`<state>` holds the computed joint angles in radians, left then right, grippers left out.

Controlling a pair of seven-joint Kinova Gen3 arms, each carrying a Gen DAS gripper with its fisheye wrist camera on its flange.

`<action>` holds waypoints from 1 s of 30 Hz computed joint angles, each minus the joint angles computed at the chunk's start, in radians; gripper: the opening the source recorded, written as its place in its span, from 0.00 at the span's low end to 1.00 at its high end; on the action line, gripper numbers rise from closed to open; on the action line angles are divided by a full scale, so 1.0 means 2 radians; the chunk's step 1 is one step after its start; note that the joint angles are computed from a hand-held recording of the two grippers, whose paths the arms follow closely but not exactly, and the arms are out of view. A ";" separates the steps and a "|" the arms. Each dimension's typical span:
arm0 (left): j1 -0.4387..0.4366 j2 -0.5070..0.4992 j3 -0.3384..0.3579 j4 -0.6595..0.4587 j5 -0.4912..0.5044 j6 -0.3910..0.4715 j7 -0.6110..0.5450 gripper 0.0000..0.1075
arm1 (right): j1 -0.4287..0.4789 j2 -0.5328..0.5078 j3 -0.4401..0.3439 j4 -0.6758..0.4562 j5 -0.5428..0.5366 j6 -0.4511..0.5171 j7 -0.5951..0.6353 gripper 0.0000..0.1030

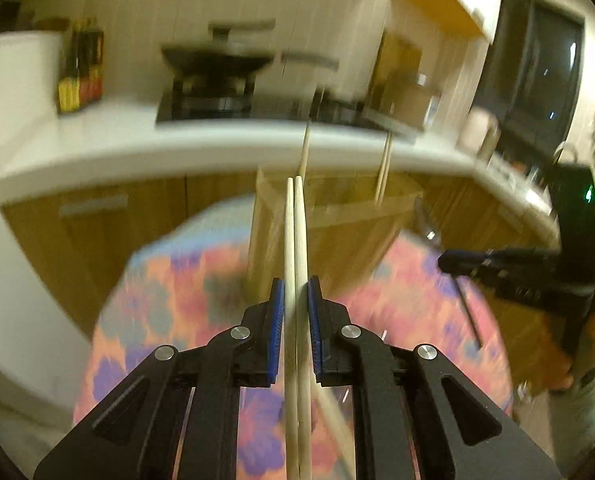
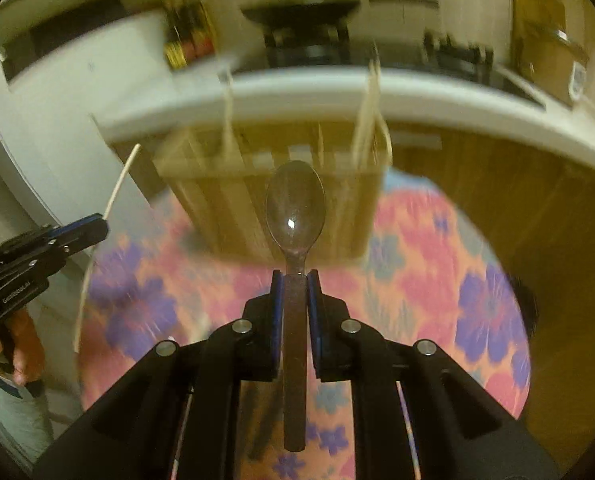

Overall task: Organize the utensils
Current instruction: 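Drop the chopsticks into the caddy with the left tool while the right drops the dark spoon in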

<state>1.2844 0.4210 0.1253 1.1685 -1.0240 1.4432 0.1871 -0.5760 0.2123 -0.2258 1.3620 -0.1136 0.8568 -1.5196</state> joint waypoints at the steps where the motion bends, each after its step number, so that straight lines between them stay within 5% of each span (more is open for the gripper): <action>1: 0.002 -0.003 -0.004 -0.003 -0.016 -0.003 -0.001 0.09 | 0.004 -0.003 -0.002 -0.005 -0.007 -0.006 0.007 0.09; 12: -0.034 0.013 -0.046 -0.044 -0.103 -0.069 -0.014 0.09 | -0.013 0.025 0.005 -0.073 0.023 -0.100 0.003 0.09; 21: -0.059 0.024 -0.074 -0.018 -0.154 -0.110 0.019 0.09 | -0.030 0.069 0.022 -0.091 0.052 -0.180 -0.011 0.09; 30: -0.045 0.066 -0.092 -0.001 -0.221 -0.059 0.075 0.09 | -0.031 0.091 0.035 -0.046 0.064 -0.284 -0.037 0.09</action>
<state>1.1942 0.5522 -0.0591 1.1664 -1.4654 1.3262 0.3362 -0.6377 0.3945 -0.1553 1.2698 0.0149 0.2892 -1.5941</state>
